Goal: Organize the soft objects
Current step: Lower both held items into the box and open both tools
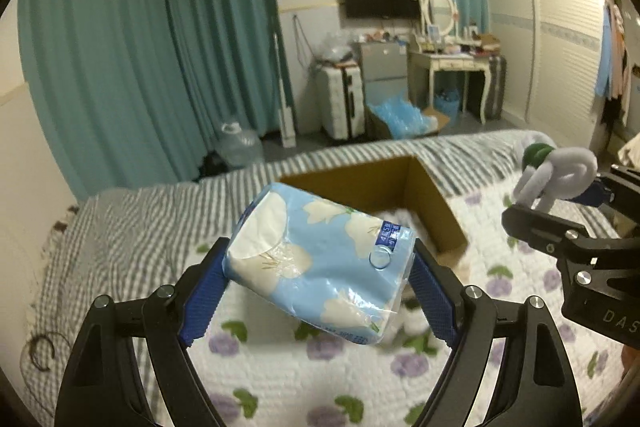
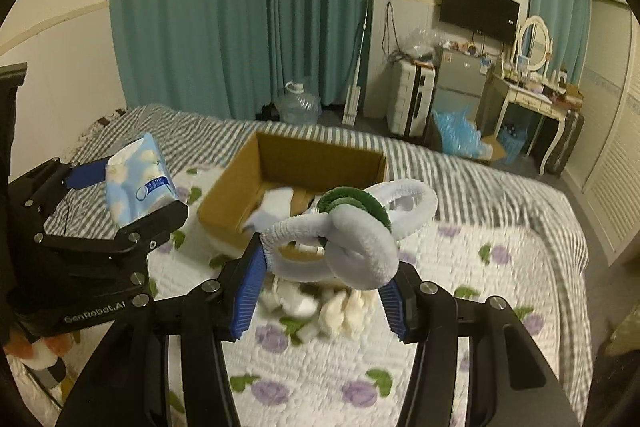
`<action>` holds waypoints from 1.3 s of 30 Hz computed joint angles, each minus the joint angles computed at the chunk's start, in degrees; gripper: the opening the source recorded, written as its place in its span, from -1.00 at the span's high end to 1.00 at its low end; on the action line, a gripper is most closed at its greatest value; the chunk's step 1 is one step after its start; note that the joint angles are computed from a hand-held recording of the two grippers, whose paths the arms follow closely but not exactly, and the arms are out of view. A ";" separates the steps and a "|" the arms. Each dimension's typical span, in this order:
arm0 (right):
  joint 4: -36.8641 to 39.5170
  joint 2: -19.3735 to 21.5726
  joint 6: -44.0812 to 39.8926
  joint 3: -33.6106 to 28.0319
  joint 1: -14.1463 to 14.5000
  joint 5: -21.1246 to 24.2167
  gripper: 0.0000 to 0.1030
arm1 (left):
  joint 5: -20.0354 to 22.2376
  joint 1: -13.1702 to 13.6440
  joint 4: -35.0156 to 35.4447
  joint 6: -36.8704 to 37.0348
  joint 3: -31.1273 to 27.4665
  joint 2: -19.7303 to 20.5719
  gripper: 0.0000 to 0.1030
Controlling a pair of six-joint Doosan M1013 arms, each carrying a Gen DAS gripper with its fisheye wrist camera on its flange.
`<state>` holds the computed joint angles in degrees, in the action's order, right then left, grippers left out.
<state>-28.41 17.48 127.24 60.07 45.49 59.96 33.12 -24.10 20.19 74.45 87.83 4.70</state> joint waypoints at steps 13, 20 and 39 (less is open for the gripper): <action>6.73 7.24 -7.34 -9.82 -5.34 -0.77 -0.01 | 0.61 2.26 -5.58 6.14 -6.78 8.37 -0.65; 12.87 11.17 -10.05 -12.51 -8.02 -0.40 -0.03 | 1.98 2.98 -10.73 9.60 -8.69 11.65 -0.66; 12.51 12.01 -5.91 -13.73 -9.61 -1.81 -0.83 | -1.03 2.40 -6.16 3.08 -7.85 8.78 -0.84</action>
<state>-15.90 29.48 121.33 46.34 35.88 58.15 32.09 -21.70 14.03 77.53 79.98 13.48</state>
